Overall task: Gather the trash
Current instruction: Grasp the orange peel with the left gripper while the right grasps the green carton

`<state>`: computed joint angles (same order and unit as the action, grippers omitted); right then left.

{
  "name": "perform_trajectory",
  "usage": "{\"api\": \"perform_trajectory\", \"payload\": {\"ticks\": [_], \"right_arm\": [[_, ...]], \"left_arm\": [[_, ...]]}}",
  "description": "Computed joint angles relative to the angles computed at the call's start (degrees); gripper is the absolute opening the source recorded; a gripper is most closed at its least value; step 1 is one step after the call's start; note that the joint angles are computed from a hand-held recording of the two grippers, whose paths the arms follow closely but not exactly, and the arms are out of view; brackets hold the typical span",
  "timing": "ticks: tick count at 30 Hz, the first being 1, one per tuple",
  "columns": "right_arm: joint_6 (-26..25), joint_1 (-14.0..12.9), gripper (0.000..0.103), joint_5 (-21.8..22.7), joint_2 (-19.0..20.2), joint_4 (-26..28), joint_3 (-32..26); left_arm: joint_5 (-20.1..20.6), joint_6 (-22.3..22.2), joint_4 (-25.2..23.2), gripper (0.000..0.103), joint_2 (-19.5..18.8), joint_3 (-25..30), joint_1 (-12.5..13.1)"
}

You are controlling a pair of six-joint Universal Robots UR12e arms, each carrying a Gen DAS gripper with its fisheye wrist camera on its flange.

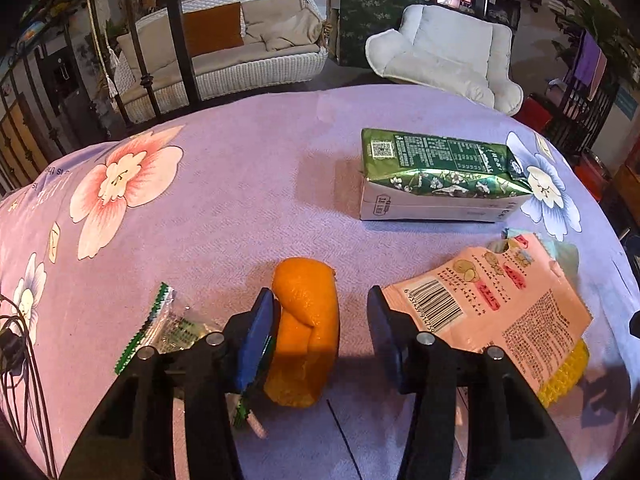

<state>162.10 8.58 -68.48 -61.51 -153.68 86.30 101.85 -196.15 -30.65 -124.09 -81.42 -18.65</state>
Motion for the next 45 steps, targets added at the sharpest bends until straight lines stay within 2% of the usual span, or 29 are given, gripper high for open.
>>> {"api": "perform_trajectory", "payload": {"ticks": [3,7,15,19,21,25,31,34,38,40,45], "right_arm": [[-1.55,0.49,0.086,-0.93,0.88,0.43,-1.48],[-3.45,1.27,0.086,-1.95,2.80,2.23,-4.92],[-11.24,3.66,0.086,-5.51,7.08,4.65,-12.52],[-16.18,4.89,0.086,-7.23,9.11,6.67,-16.19],[-19.27,5.55,0.086,-8.69,10.30,7.88,-18.34],[-24.47,6.66,0.086,-11.74,13.23,14.03,-24.16],[-29.40,7.76,0.085,-14.89,17.61,22.66,-32.00],[-31.85,8.27,0.078,-16.39,19.02,25.21,-34.04],[-32.37,8.24,0.061,-15.55,19.60,28.00,-34.97],[-31.38,7.96,0.054,-14.38,19.09,26.71,-33.93],[-25.86,7.06,0.051,-11.14,17.11,21.35,-30.40]], "left_arm": [[1.31,1.02,-0.14,0.030,-0.16,0.10,-0.53],[1.38,0.44,2.69,0.027,0.87,-1.52,-0.92],[3.05,-1.42,11.35,0.026,4.11,-6.20,-2.35],[4.27,-1.00,12.83,0.026,5.05,-7.82,-2.90],[5.01,-1.10,12.92,0.026,5.38,-8.53,-3.18],[4.76,-2.51,12.90,0.026,5.93,-9.83,-3.44],[5.61,-3.09,12.73,0.026,6.55,-11.26,-4.20],[5.14,-3.72,12.54,0.026,6.66,-11.56,-4.25],[5.07,-4.18,12.84,0.026,6.64,-11.69,-4.31],[5.69,-4.22,12.89,0.026,6.63,-11.69,-4.56],[5.57,-4.64,13.40,0.026,6.66,-11.63,-4.96]]}}
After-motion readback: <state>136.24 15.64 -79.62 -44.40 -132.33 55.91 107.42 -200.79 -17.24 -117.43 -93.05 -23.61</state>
